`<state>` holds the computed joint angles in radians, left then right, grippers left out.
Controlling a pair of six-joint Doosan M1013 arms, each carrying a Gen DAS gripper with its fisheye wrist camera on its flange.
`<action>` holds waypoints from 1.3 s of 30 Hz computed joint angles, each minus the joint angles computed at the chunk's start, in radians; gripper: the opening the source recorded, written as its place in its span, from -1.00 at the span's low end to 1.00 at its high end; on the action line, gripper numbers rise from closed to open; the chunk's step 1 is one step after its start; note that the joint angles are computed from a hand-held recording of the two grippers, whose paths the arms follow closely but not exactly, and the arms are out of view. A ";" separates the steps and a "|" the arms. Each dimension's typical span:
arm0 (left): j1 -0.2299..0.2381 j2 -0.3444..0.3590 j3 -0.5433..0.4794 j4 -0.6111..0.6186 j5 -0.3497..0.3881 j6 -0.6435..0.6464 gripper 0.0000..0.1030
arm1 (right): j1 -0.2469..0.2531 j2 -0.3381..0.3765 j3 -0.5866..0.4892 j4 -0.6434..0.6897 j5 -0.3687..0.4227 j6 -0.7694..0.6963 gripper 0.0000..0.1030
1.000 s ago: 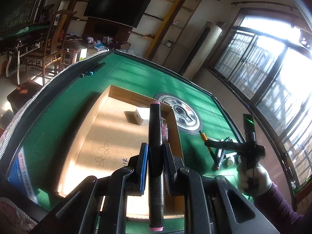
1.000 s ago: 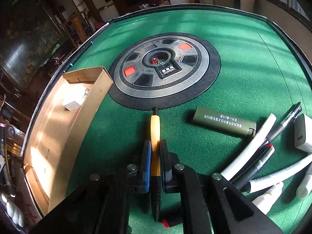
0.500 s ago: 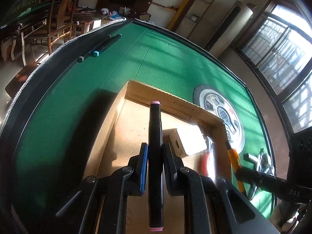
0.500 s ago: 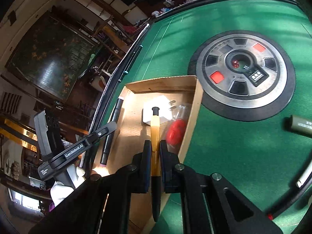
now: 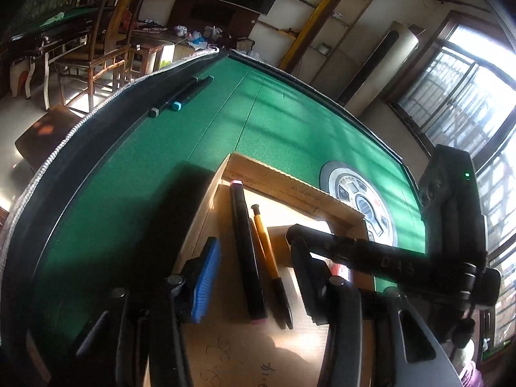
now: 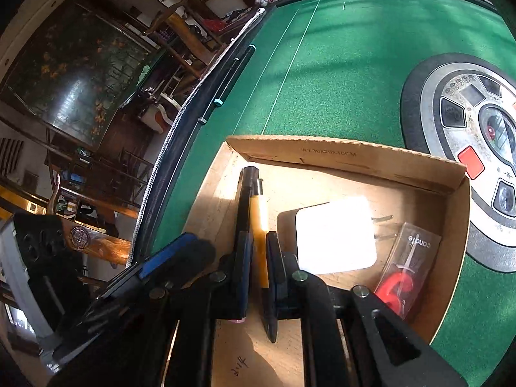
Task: Organize rigid objects
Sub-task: 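Lower the marker into the box with the left tool while the right tool releases the yellow pen there, then grasp the olive-green tube with the left tool while the right tool grasps a white marker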
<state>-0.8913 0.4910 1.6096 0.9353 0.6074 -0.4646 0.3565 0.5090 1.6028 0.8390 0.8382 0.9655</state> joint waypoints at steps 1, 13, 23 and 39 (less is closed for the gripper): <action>-0.011 -0.008 0.008 0.026 0.011 -0.034 0.10 | -0.003 -0.005 0.007 0.000 -0.015 -0.009 -0.56; -0.179 -0.002 -0.049 0.342 0.053 -0.273 0.46 | -0.190 -0.211 0.226 -0.032 -0.291 -0.198 0.15; -0.204 0.087 -0.164 0.154 -0.036 -0.135 0.46 | -0.300 -0.121 0.167 -0.280 -0.315 0.037 0.15; -0.208 0.129 -0.251 -0.046 0.059 0.108 0.46 | -0.347 -0.156 0.277 0.172 -0.024 -0.353 0.15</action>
